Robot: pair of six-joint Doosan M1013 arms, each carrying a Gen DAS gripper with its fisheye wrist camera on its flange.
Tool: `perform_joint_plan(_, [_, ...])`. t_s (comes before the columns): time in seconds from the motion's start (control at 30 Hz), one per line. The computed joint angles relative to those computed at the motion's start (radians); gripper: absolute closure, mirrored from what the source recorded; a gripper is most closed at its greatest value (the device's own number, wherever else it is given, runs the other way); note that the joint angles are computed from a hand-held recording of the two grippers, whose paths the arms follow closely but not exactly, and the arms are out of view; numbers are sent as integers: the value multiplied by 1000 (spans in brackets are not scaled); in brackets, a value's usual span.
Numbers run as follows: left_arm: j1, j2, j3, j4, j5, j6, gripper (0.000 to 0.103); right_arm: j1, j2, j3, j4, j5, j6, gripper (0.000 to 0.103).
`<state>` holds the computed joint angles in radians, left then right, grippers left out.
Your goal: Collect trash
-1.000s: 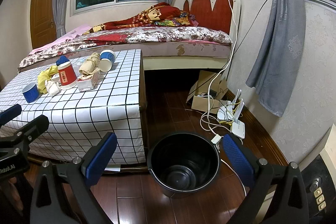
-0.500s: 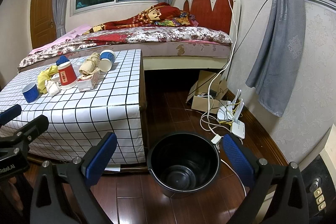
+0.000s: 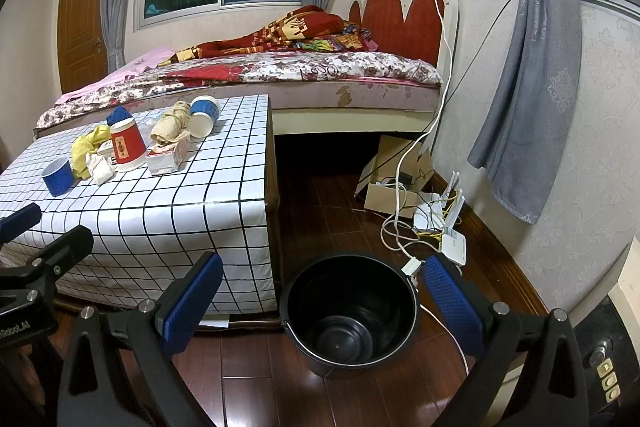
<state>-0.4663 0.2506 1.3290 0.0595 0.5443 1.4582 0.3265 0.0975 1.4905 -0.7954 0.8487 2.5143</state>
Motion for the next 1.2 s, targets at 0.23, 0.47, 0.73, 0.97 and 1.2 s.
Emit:
perform_joint_plan(0.23, [-2, -2, 2, 8, 1, -9, 1, 2, 2, -3, -1, 3, -1, 1])
perform_joint_plan(0.47, [2, -3, 6, 12, -6, -24, 1, -1, 0, -1, 5, -5, -5, 1])
perform_joint_plan(0.73, [37, 15, -16, -23, 9, -12, 1, -17, 28, -33, 86, -78, -90, 1])
perform_joint_plan(0.97, [79, 48, -53, 63, 52, -110, 1, -19, 83, -104, 191, -135, -230, 1])
perform_joint_plan(1.2, [132, 86, -94, 39, 58, -143, 1, -31, 165, -213, 361, -182, -398, 12])
